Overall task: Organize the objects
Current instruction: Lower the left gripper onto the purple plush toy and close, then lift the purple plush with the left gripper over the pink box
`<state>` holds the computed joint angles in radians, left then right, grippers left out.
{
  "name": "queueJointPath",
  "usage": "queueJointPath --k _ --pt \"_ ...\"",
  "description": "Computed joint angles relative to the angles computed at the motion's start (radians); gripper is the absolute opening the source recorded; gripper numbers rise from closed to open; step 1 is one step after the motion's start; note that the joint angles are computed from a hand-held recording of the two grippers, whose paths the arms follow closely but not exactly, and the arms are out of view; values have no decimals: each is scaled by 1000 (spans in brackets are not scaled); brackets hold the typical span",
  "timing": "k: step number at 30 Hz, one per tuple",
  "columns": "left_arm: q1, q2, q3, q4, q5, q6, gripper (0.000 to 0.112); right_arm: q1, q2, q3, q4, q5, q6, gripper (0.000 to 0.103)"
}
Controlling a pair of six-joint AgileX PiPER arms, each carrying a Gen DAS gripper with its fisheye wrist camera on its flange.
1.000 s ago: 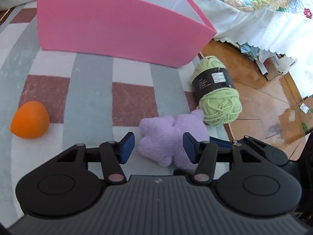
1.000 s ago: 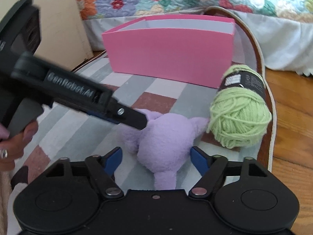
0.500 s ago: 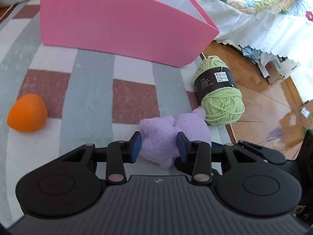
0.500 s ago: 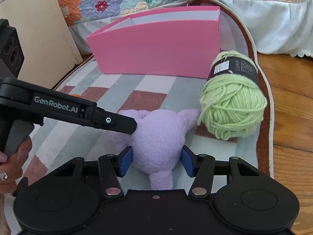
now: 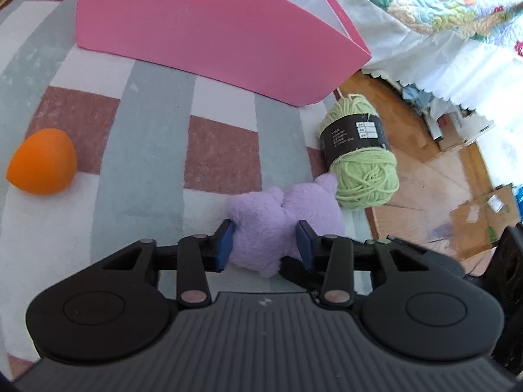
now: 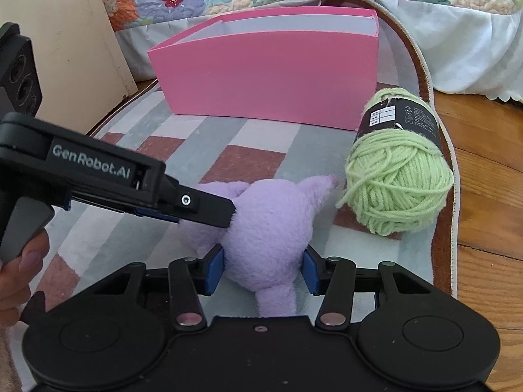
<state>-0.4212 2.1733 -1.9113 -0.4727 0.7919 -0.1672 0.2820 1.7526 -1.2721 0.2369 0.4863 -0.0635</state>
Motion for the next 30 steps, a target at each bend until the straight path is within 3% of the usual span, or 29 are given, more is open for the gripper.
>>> queueJointPath --k 13,17,20,23,30 --pt "1 -77 56 11 -5 -2 36 17 -22 -52 -33 75 8 54" --pt "7 -103 72 -1 3 19 36 14 -6 -128 -25 170 -1 54" --pt "9 -120 85 -13 -5 17 36 42 15 -202 -120 254 51 54" --pt "-4 -134 79 47 -3 -37 36 54 15 -237 -139 279 48 54" --pt "47 -185 124 -70 -3 -11 37 83 8 -303 -182 334 16 55"
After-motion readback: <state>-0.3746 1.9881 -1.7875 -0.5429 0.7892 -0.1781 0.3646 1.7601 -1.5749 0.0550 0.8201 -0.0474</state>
